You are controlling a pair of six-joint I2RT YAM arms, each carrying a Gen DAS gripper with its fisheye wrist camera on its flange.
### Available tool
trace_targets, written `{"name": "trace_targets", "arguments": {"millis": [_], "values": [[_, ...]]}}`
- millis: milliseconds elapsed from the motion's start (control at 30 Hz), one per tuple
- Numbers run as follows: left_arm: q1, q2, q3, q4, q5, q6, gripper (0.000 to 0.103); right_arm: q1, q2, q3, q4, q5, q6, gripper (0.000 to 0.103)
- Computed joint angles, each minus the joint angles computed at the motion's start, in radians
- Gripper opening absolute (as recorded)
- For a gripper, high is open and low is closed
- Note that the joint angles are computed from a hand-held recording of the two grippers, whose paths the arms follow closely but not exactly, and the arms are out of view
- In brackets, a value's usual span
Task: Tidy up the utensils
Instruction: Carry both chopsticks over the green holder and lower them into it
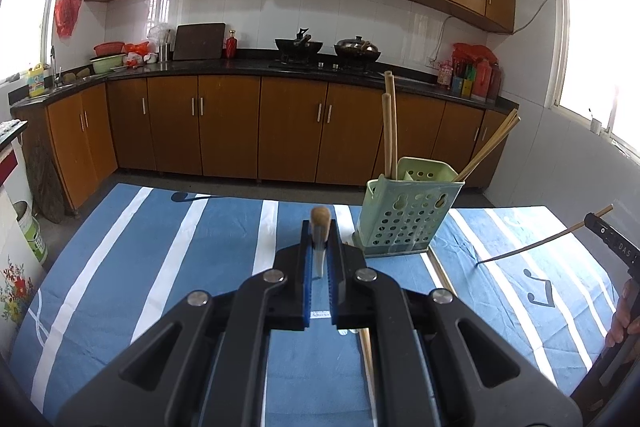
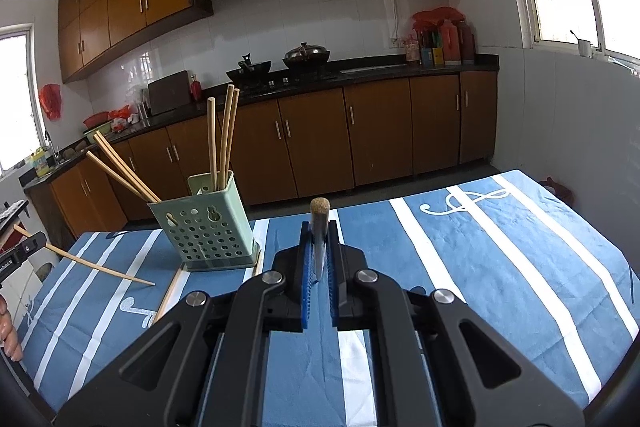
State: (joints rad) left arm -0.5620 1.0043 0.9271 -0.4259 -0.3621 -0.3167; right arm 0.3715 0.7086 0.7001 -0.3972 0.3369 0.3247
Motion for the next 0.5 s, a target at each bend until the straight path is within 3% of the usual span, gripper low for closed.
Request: {"name": "trace_targets", "arguments": {"millis": [500], "values": [[-0.099,0.073,0.262,-0.016,-0.015,0.088,0.007,0.090,0.066,0.221,0.050,-0.001,-0.062,0.007]]}}
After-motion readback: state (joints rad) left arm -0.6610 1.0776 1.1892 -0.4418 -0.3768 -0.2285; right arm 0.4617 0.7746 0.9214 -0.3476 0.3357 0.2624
